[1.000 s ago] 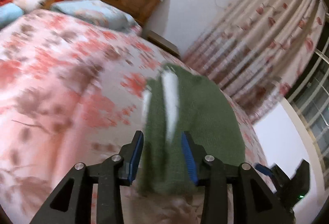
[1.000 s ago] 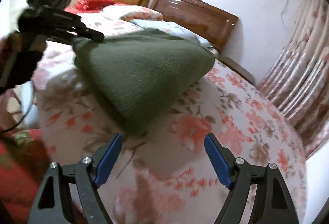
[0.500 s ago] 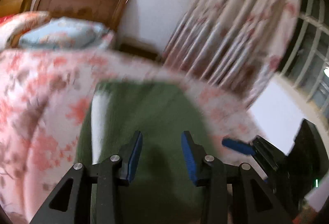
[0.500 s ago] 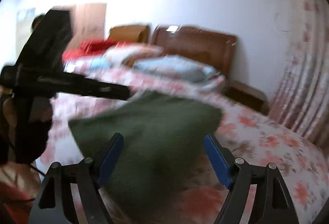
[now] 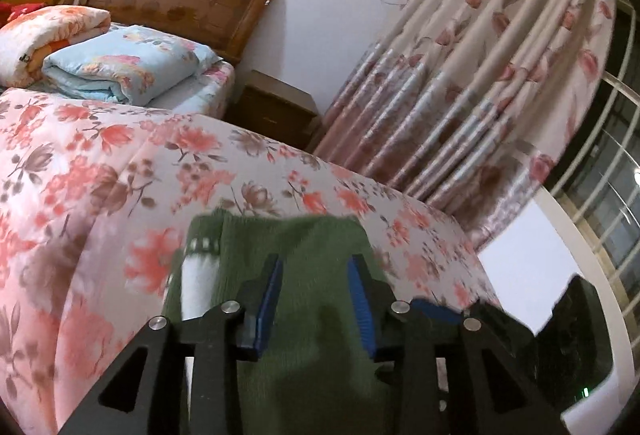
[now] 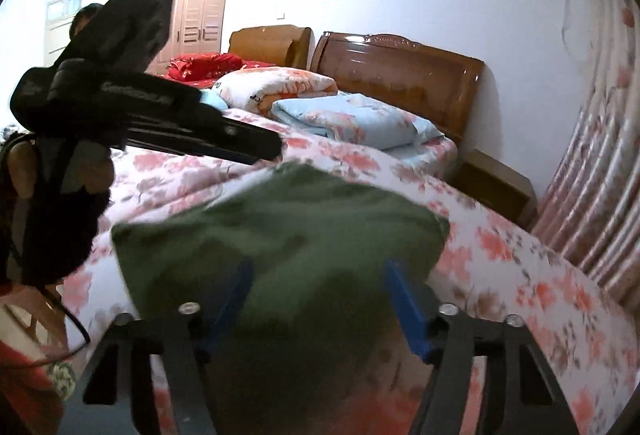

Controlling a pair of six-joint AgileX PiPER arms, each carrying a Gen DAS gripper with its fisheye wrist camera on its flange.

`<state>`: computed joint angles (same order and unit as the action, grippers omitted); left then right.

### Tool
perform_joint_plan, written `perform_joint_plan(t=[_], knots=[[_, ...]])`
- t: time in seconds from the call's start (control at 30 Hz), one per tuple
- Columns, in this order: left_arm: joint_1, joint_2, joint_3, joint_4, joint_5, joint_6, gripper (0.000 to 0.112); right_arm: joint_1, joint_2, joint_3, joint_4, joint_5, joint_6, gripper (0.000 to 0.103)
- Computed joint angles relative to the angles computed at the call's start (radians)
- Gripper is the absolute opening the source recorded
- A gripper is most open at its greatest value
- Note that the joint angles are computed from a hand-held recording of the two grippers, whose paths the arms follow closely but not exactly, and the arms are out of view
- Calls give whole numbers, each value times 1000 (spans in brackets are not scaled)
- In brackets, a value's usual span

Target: Fold small clothes

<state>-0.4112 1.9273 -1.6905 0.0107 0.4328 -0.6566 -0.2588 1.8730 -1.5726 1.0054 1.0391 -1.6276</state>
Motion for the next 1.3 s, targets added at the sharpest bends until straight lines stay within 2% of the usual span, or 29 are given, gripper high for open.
perform_joint_plan(t=[0.1,0.13,0.17,0.2,0.23,0.3,0.4,0.53,0.6,0.67,0.77,0.87,0.93,1.0,1.03,1.07,1.1,1.17,1.2,1.23,1.3], knots=[[20,92,-72,70,66,-103,39,37,63,-73,-53,13,83,103],[30,109,-58,57,49,-94,34,51,81,-69,-73,-10,87,103],[42,114,-15,15,-8,-49,29,51,89,-46,-53,-26,51,103],[46,94,42,13,-83,-33,29,46,94,-47,-34,-14,44,103],[45,74,80,39,-118,-57,29,42,105,-68,-35,14,76,103],[44,72,77,47,-110,-67,29,50,112,-114,-68,43,110,103],[45,68,91,46,-128,-74,29,65,118,-163,-77,26,111,103],[57,62,117,-28,-170,-26,29,96,264,-366,-109,46,262,103],[51,69,103,13,-158,-58,29,108,356,-484,-156,95,342,103],[45,76,86,58,-141,-95,29,99,389,-562,-152,143,431,103],[31,64,91,143,-120,-190,29,87,292,-445,-128,65,399,103],[-24,-20,159,391,-72,-490,31,41,199,-314,-52,59,347,103],[-84,-107,256,591,-84,-659,33,-7,128,-210,-4,102,286,103],[-152,-152,301,789,-11,-809,44,-49,81,-129,41,151,199,103],[-203,-166,322,881,54,-869,57,-68,45,-64,58,172,122,103],[-235,-166,333,934,98,-896,68,-74,22,-17,66,173,65,103],[-259,-157,334,960,140,-895,70,-71,8,20,58,165,31,103],[-290,-103,287,896,265,-776,69,-36,12,63,-29,117,43,103],[-288,-87,268,838,303,-717,65,-31,7,86,-29,88,25,103],[-287,-92,275,807,318,-697,55,-35,-9,109,-18,72,6,103],[-311,-169,354,864,321,-779,51,-46,-29,89,-45,95,57,103]])
